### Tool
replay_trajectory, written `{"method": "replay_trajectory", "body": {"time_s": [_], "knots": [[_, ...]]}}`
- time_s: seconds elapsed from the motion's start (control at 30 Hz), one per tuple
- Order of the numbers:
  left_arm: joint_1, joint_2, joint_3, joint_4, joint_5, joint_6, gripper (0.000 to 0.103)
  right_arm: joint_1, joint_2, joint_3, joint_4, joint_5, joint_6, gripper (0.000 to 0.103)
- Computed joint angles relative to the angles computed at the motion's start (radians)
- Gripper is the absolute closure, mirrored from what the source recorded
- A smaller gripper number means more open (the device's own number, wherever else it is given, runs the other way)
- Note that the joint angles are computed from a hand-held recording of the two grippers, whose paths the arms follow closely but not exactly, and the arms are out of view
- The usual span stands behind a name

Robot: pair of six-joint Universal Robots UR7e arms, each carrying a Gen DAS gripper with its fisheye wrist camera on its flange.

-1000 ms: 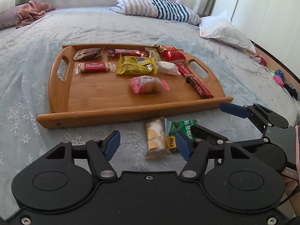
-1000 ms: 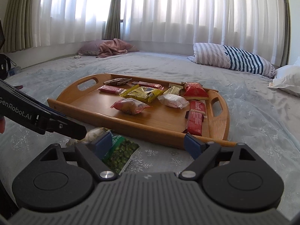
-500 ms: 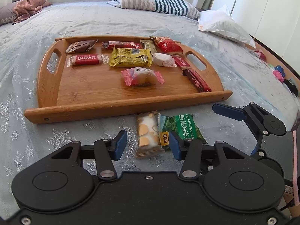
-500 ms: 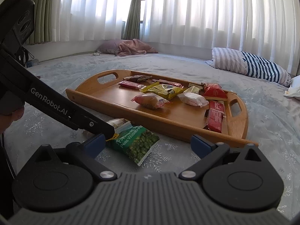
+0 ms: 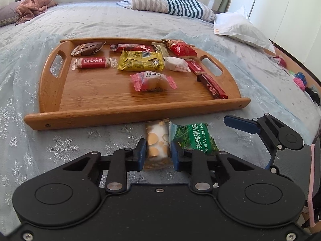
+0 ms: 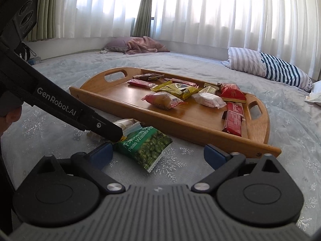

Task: Organize snacks
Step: 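Grasp the cream wafer pack with the left tool while the right tool grasps the green wasabi pea pack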

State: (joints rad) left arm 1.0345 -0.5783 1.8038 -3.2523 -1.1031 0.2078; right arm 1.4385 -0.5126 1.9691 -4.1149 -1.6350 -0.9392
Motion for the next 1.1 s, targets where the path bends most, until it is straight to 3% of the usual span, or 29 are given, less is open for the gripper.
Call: {"method": "replay_trajectory", "body": {"time_s": [0.6, 0.83, 1.1], "knots": [[-0.029, -0.004, 0.062, -0.143, 0.090, 0.094, 0.079, 0.002, -0.002, -0.008, 0.017, -0.010, 0.020, 0.007], [-0.005, -0.017, 0.053, -0.070, 0.049, 0.028, 0.077, 0.004, -0.003, -0.006, 0.016, -0.013, 0.024, 0.016], [0.000, -0.006, 0.039, -0.062, 0.028, 0.030, 0.078, 0.005, -0.008, -0.002, 0.024, -0.011, 0.022, 0.023]]}}
